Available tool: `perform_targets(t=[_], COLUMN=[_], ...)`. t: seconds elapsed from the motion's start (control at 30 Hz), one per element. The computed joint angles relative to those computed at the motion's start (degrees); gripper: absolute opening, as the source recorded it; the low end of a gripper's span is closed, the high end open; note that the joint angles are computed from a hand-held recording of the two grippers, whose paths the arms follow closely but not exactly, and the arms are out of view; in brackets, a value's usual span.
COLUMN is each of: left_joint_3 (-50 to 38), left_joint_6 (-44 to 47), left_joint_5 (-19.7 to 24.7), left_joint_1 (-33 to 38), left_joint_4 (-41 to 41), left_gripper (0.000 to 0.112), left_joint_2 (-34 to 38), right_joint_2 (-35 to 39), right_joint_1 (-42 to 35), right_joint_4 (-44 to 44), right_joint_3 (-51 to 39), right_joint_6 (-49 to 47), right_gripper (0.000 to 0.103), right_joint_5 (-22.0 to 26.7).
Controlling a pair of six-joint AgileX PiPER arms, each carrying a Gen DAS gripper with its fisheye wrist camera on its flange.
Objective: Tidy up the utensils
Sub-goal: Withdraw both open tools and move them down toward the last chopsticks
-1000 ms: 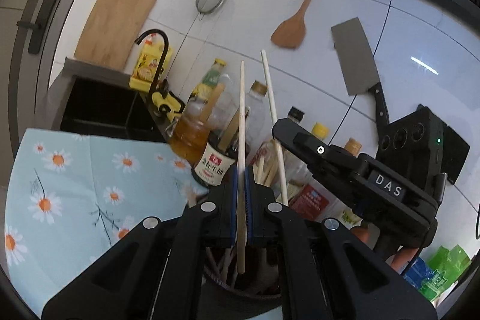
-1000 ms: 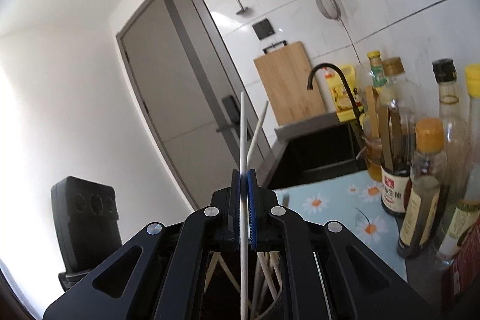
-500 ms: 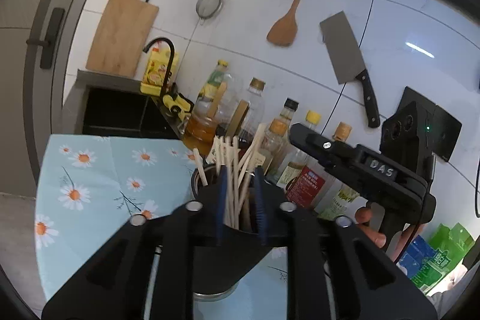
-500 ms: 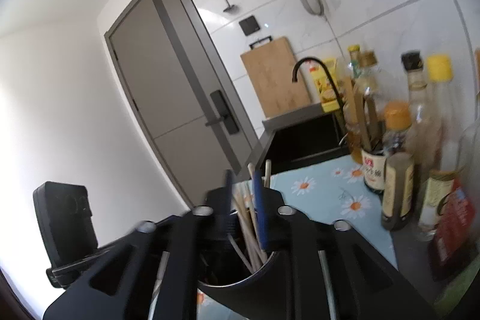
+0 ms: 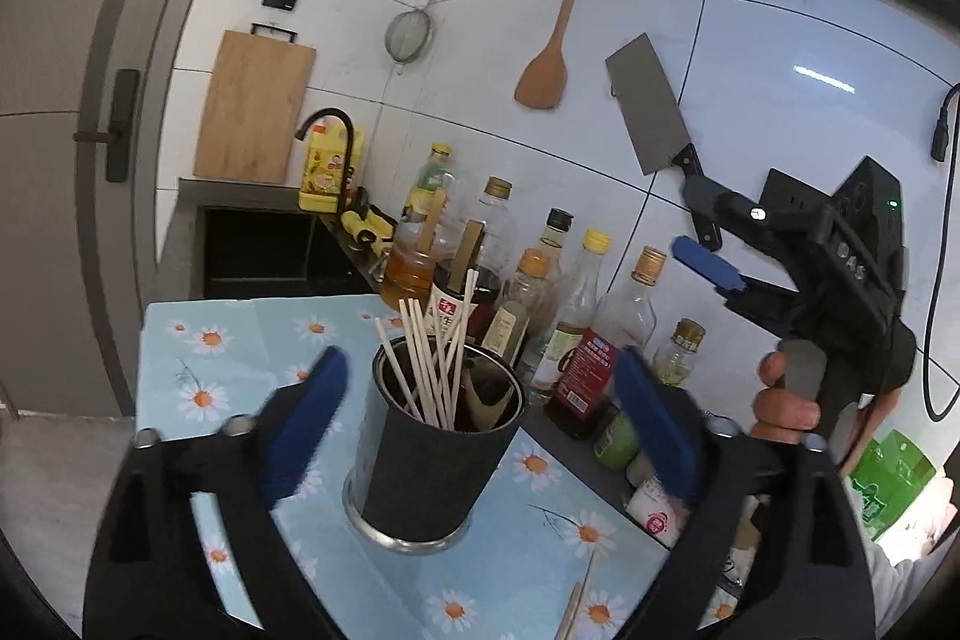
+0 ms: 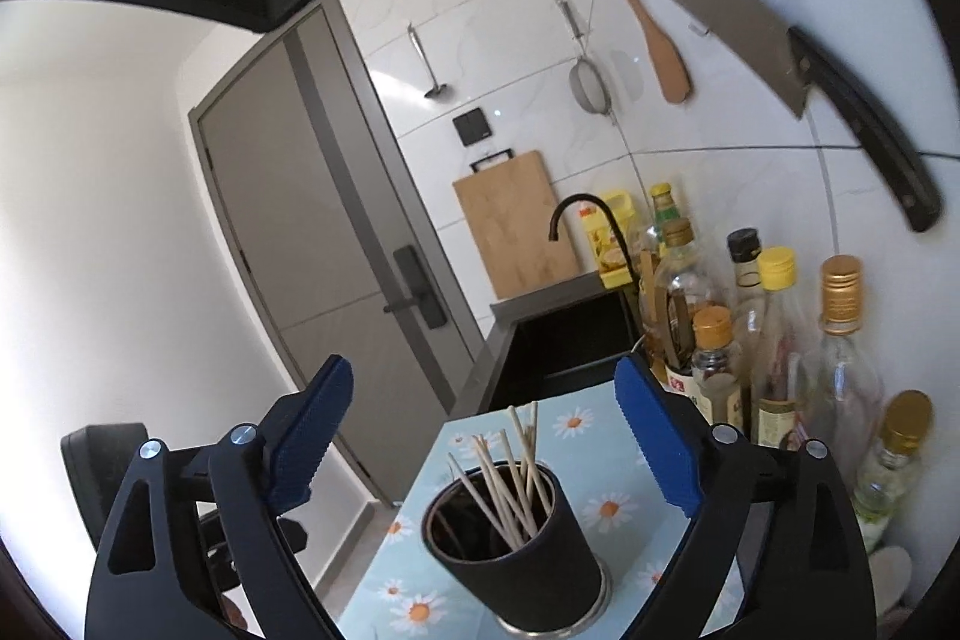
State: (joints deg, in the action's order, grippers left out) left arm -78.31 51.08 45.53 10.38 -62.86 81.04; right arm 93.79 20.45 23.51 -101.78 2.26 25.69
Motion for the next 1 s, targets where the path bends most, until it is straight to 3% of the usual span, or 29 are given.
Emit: perform_targets(t=[0.23,0.63,1.0], left_joint_3=[0.66,3.31,4.14], left_joint_6=[-6.07,-7.73,-4.66], left_joint_5=[4.60,10.32,15.36], left_joint_1=[2.85,5.43,5.79], left_joint_4=[2.70,7.25,7.57], left_gripper=[0.097,0.097,0.097], left_joint_2=[-3.65,-7.46,-5.54], right_joint_2=[-5.87,-15.56,-20.99], right_joint_1=[2.01,8.17,19.68], right_joint_4=[-8.28,-27.33,-53.19], right_joint_3=[2.12,8.73,13.55], right_joint_6=[7.38,25.58,47.48], right_gripper=[0.088,0.090,0.090], right_joint_5=[3.57,7.66,18.32])
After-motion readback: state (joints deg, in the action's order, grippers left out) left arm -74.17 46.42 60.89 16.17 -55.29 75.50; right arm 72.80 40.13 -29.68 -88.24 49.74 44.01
